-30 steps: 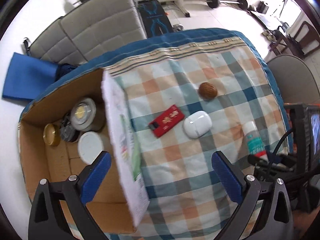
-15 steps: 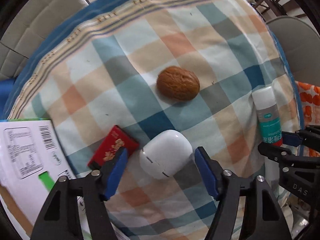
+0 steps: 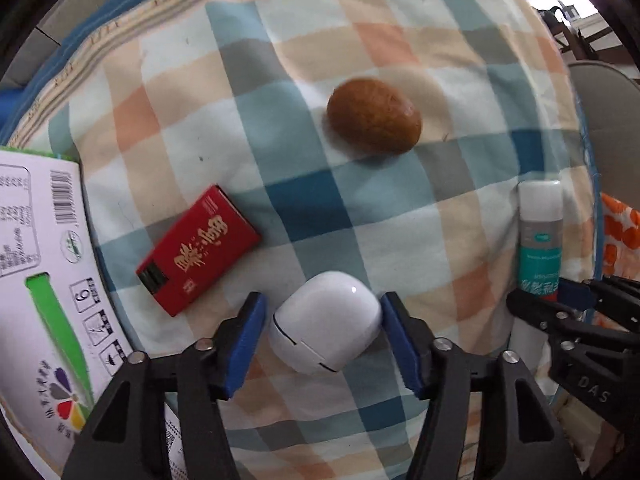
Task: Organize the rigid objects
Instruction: 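Lift the spray bottle with the right tool while the left grasps the white earbud case, then carry the spray bottle and earbud case over the box with both tools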
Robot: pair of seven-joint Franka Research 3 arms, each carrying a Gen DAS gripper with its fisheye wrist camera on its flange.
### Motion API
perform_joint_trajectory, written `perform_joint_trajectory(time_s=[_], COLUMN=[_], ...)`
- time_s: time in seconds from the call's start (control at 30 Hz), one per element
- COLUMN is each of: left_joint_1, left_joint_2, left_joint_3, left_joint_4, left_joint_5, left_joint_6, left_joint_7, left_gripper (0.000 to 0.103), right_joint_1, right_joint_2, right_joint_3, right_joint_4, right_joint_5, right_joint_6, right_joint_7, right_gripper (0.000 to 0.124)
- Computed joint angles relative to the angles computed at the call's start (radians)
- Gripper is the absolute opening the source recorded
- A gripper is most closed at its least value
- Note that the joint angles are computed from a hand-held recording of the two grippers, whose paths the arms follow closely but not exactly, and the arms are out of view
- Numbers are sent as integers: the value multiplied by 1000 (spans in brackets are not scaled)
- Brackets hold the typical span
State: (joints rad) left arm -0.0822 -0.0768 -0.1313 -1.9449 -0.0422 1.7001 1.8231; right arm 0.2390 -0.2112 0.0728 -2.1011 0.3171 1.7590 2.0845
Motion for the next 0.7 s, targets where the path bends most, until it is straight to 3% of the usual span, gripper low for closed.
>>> perform_joint_trajectory(time_s=[0.1, 0.17, 0.3, 0.7], left_joint_1=[-5, -15, -41, -27], left_joint_2=[-35, -62, -96, -144], left_joint_3=[-3, -8, -20, 26], left_joint_4=[-48, -82, -121, -61], left_joint_5=[15, 35, 58, -23], left_joint_6=[55, 94, 132, 70], left_joint_7=[26, 39, 21, 38], left_gripper=[60, 53, 52, 51], right_joint_1=[2, 7, 14, 26], right_joint_2=[4, 11, 6, -62], right_joint_3=[3, 9, 18, 20], right_joint_4=[-5, -12, -36, -41], right_joint_5=[-1, -7, -24, -7], right_joint_6=[2, 16, 43, 54], right_joint_7=[4, 11, 39, 75], right_gripper=[36, 36, 35, 34])
